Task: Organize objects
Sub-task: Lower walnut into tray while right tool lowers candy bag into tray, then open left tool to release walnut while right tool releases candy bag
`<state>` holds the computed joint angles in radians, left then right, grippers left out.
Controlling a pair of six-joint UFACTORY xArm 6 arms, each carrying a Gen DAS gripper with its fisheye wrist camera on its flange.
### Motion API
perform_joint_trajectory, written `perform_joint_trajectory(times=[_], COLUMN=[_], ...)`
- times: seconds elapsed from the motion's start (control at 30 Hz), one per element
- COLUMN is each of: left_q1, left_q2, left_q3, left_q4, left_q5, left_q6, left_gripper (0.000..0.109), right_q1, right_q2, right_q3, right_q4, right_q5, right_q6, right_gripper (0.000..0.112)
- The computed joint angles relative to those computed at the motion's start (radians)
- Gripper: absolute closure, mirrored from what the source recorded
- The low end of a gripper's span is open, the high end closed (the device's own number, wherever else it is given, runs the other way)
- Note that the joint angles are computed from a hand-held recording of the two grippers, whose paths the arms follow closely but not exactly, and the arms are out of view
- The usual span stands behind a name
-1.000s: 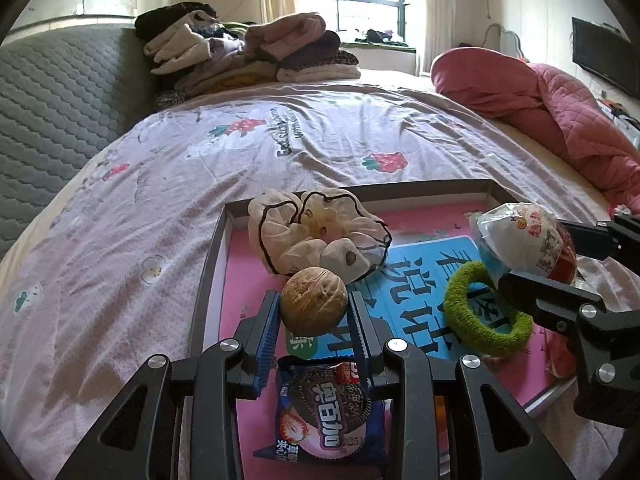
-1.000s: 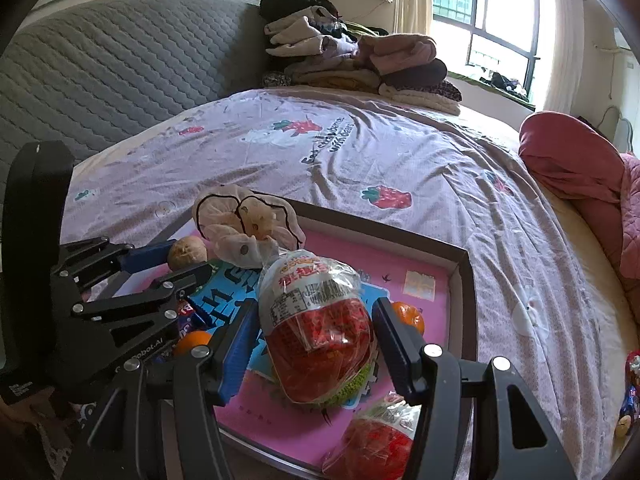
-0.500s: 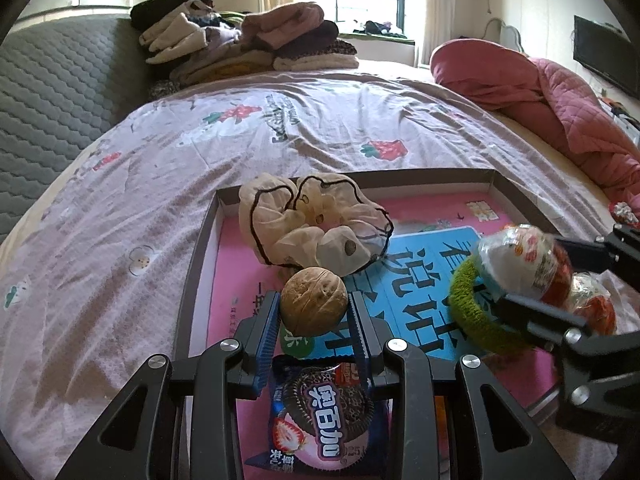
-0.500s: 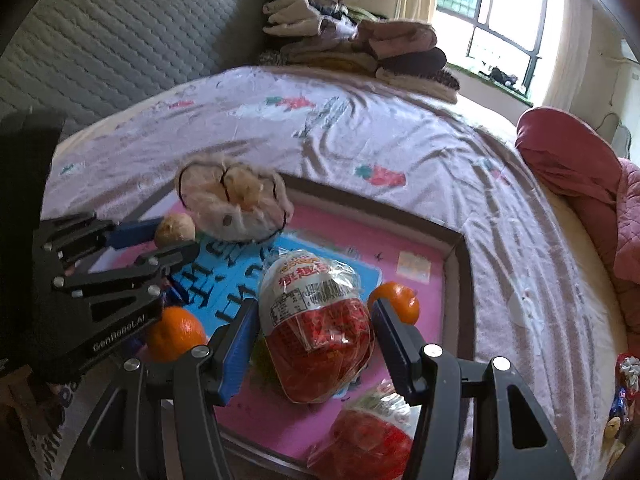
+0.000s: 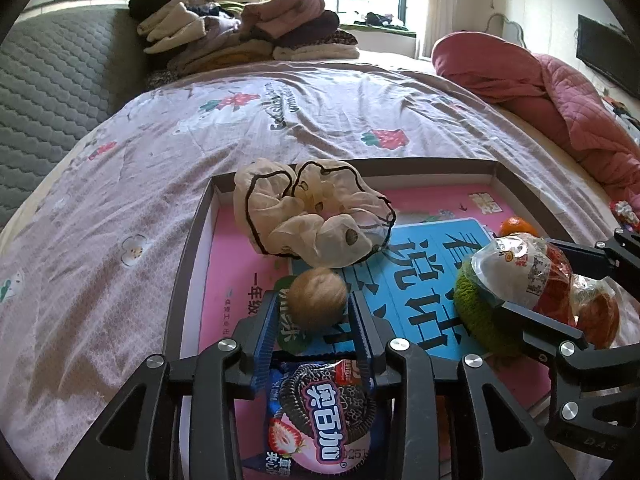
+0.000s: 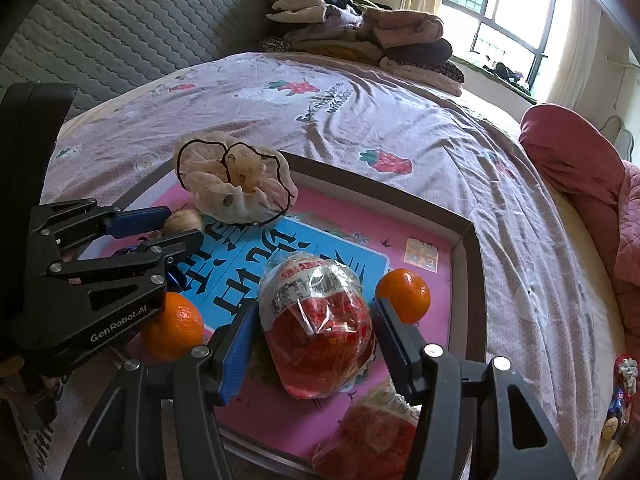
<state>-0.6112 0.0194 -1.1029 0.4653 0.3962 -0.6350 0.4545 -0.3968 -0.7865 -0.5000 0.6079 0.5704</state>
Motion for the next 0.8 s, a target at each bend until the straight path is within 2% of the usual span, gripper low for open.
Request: perform_joint_trajectory(times=[0.1,0.5,0.8], left_q1=[0.002,-0.019,-0.036], left_q2=[-0.001,-0.059,-0.176], left_q3=[0.004,0.021,0.062], left_q4=[-0.037,0.040,0.090], left_q5=[-0.004,0.029,0.087], left_q6=[0.026,-0.028,-0.108], left_gripper=[0.061,0.048,0.037], right_q1=[0.003,0.001,-0.004], right_q2=[0.000,-0.039,-0.124], right_q3=[-0.003,-0.001,0.018], right_q4=[0.008,0.042,0.045], right_q5=[0.009,0.007,-0.007], right_q6=[-0.002,-0.015,0.025], right_gripper=[0.054,0.054,0.054])
